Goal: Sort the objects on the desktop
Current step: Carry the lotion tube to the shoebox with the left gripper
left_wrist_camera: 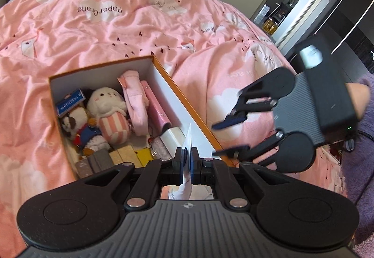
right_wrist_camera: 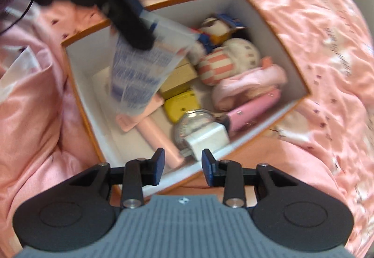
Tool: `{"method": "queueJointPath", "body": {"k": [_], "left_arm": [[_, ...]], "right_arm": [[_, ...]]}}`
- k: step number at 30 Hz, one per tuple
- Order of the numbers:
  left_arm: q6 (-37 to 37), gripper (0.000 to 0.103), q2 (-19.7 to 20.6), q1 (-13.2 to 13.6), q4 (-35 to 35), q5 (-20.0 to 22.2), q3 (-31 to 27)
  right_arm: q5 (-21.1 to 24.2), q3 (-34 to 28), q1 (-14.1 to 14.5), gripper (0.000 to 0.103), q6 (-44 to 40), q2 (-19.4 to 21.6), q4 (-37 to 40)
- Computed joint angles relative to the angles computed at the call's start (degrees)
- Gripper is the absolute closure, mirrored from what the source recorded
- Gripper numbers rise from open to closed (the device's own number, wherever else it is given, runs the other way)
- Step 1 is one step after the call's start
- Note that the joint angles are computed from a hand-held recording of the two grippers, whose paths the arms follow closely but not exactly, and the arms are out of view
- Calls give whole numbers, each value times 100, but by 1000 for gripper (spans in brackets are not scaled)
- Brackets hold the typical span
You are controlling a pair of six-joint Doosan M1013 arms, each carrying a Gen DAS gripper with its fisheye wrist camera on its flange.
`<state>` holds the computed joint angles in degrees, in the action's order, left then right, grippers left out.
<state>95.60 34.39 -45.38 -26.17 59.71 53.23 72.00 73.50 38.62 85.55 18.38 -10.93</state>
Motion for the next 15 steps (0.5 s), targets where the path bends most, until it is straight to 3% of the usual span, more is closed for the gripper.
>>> {"method": "queueJointPath", "body": {"k": [5,10,15], "left_arm": [[-170,98,168,-113,-14,102,-125],[-432,98,306,-223,126,159,-204],[-918,98,315,-390,617,-127,-88]], "right_arm": [[-513,401,72,67,1227,-383,-401],[-988,855,176,66,2993,-466,-1165],[-1246,1300,418,65,4899,-604,-2096]]}}
